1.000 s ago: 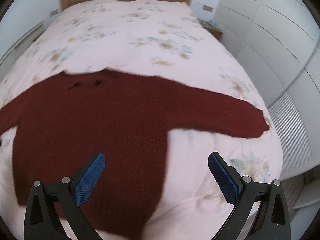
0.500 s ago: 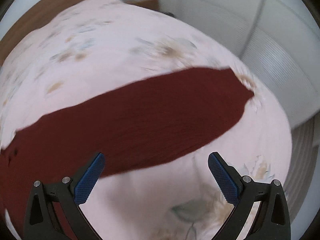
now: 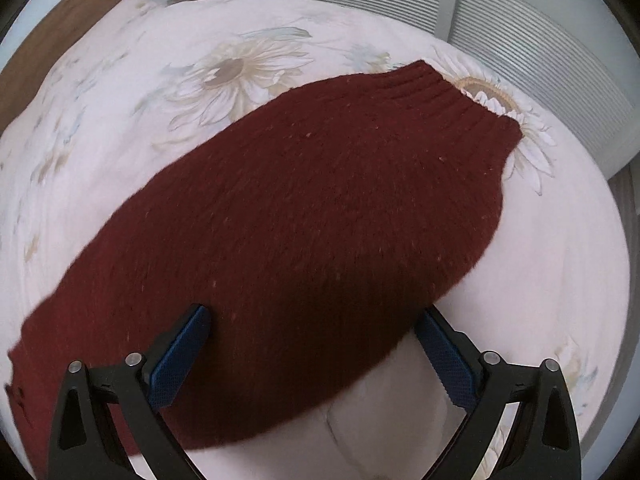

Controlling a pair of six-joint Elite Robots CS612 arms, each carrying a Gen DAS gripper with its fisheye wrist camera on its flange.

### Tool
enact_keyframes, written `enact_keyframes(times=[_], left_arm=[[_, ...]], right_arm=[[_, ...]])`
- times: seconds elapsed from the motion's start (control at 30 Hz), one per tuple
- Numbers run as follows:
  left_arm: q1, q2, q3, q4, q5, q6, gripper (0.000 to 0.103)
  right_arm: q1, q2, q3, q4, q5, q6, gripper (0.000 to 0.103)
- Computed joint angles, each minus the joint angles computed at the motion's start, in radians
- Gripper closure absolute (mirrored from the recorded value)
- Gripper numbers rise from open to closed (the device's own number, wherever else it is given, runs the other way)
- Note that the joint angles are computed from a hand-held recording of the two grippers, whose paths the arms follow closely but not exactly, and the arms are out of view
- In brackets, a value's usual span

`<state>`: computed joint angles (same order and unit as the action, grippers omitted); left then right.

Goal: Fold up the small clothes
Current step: 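Grasp the sleeve cuff with the right tool, fold it across the body, release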

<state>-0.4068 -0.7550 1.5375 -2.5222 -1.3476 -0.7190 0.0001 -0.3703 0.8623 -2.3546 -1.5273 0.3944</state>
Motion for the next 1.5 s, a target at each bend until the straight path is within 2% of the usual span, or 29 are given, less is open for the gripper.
enact_keyframes(times=[0.07,0.1,0.13,0.17,0.2,0.23,0.33,0.53,0.67,0.77,0.93,1.17,1.27,1.3,1.43,1.5], left_arm=[[0.002,0.004,0.000,0.004,-0.005,-0.002,0.001],[0.003,0.005,-0.001,0.004,-0.006,-0.001,0.001],[0.003,0.005,0.001,0.002,-0.007,0.000,0.001],[0.004,0.007,0.000,0.003,-0.010,0.003,0.001],[0.005,0.008,0.000,0.004,-0.011,0.005,0.001],[0.005,0.009,0.000,0.002,-0.012,0.006,0.001],[0.007,0.010,0.003,-0.019,-0.019,0.010,0.001],[0.012,0.005,0.013,-0.045,-0.023,0.006,0.001],[0.013,0.002,0.023,-0.075,-0.016,0.001,0.001],[0.013,-0.010,0.053,-0.125,-0.008,0.000,0.001],[0.016,-0.029,0.079,-0.152,0.020,0.010,0.001],[0.033,-0.044,0.102,-0.187,0.029,0.017,0.001],[0.041,-0.047,0.110,-0.209,0.018,0.017,0.001],[0.043,-0.051,0.117,-0.213,0.017,0.018,0.001],[0.049,-0.053,0.122,-0.212,0.014,0.022,0.001],[0.049,-0.062,0.137,-0.210,0.012,0.022,0.001]], right_arm=[[-0.001,0.009,-0.020,0.017,0.000,0.000,0.014],[0.000,0.011,-0.030,0.028,-0.012,-0.009,0.028],[0.003,0.007,-0.029,0.035,-0.021,-0.016,0.047],[0.004,0.007,-0.033,0.041,-0.026,-0.024,0.059],[0.005,0.005,-0.035,0.040,-0.024,-0.035,0.081],[0.004,-0.002,-0.029,0.037,-0.006,-0.050,0.086],[0.014,-0.022,-0.017,0.026,-0.013,-0.108,0.087],[0.048,-0.086,0.023,-0.064,-0.011,-0.226,0.088],[0.069,-0.109,0.014,-0.112,0.050,-0.280,0.088],[0.103,-0.132,0.016,-0.148,0.096,-0.327,0.088],[0.152,-0.140,-0.017,-0.177,0.168,-0.370,0.088],[0.215,-0.113,-0.102,-0.141,0.279,-0.407,0.088],[0.246,-0.080,-0.160,-0.093,0.315,-0.418,0.088],[0.252,-0.083,-0.151,-0.095,0.318,-0.423,0.088],[0.284,-0.037,-0.206,-0.003,0.322,-0.465,0.088],[0.297,-0.023,-0.213,0.030,0.299,-0.495,0.088]])
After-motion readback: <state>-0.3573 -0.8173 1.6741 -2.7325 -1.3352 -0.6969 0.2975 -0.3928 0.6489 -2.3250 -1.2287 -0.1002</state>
